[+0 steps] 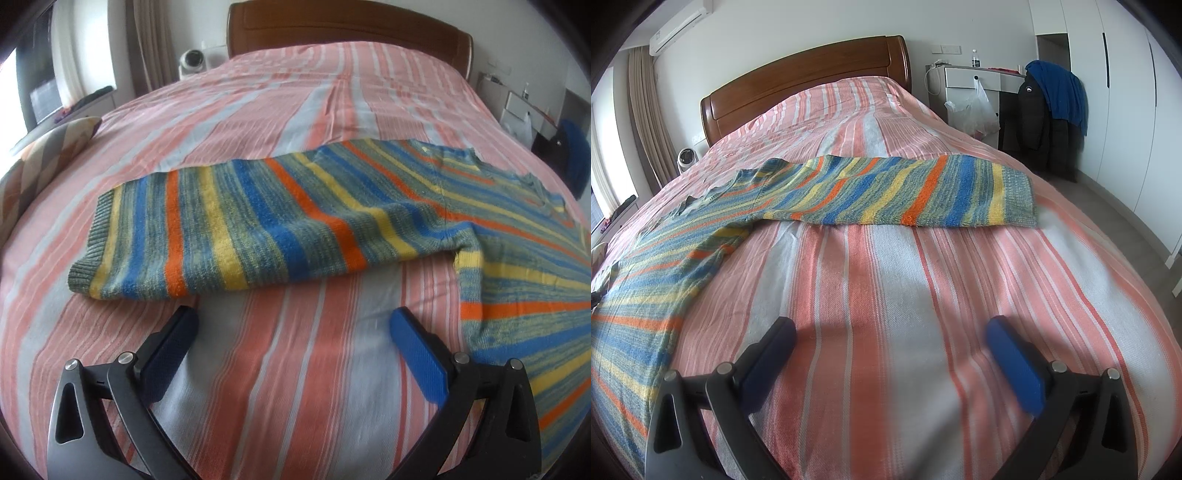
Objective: Fold small clothes
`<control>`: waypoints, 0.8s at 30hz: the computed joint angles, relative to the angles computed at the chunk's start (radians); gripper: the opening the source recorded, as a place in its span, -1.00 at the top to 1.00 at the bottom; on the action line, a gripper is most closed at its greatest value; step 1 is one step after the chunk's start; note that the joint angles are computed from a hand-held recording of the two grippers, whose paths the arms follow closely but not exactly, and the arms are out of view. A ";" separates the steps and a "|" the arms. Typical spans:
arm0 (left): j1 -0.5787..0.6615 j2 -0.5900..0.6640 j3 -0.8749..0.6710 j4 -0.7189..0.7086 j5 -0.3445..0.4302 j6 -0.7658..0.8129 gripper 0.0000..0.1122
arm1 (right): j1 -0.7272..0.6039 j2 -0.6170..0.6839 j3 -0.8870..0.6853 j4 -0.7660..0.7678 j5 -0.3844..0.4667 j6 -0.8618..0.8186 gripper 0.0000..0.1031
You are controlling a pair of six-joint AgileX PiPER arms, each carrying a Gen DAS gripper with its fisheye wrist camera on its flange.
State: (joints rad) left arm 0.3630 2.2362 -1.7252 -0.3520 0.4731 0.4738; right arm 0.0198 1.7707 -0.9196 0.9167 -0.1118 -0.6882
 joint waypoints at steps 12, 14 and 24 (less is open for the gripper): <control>0.002 -0.001 0.002 -0.003 -0.001 0.004 -0.83 | -0.002 0.010 -0.018 0.101 0.001 -0.116 -0.99; 0.001 -0.001 0.003 -0.004 -0.002 0.004 -0.83 | -0.002 0.009 -0.017 0.086 0.001 -0.101 -0.99; 0.002 -0.002 0.004 -0.004 -0.002 0.005 -0.83 | -0.005 0.015 -0.025 0.075 0.005 -0.092 -0.99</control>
